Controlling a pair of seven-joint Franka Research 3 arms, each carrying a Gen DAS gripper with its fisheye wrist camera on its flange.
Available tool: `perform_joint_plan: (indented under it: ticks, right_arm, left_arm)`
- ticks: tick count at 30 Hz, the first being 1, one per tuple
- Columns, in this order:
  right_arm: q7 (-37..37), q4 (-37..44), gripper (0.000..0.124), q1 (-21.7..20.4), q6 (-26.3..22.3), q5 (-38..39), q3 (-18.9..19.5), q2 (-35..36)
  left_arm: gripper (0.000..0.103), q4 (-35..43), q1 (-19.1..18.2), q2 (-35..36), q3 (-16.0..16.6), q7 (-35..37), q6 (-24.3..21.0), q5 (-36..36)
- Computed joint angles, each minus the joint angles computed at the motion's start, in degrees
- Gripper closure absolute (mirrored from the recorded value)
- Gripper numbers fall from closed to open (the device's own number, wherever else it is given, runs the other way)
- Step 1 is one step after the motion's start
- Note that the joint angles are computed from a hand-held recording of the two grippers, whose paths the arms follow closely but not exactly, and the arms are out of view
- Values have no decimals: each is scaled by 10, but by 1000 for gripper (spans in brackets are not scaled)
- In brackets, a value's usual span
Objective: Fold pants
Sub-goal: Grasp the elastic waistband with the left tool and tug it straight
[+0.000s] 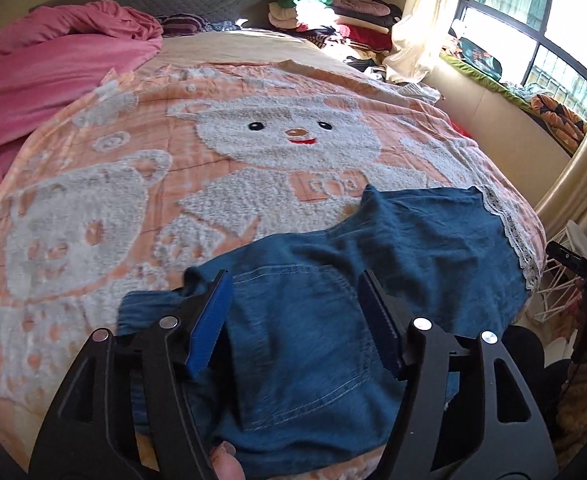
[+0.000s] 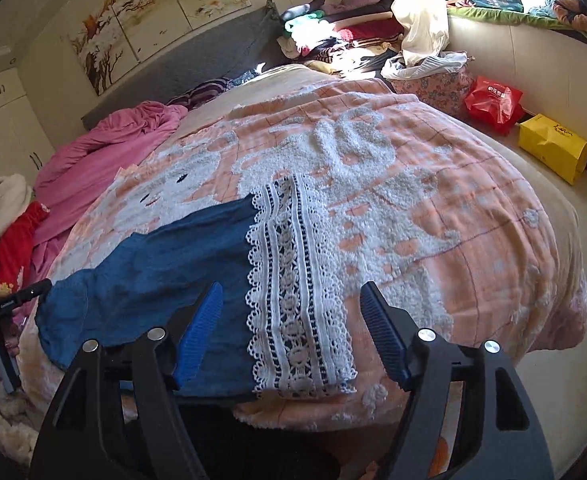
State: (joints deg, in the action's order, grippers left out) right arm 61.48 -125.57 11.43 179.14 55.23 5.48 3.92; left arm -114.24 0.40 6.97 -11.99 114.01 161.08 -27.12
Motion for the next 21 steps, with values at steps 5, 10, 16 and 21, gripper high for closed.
perform_joint_plan:
  ticks: [5, 10, 16, 21]
  right_arm:
    - [67, -17, 54, 13, 1, -65, -11, 11]
    - [128, -15, 54, 11, -6, -127, -13, 25]
    - [215, -28, 54, 6, 10, -206, -19, 30]
    - [125, -18, 59, -43, 6, -102, 39, 34]
  left_arm:
    - [38, -55, 9, -44, 31, -48, 35, 29]
    - [34, -73, 21, -49, 56, -100, 33, 64]
    - [32, -58, 46, -29, 46, -56, -2, -31]
    - [33, -36, 51, -14, 33, 9, -33, -125]
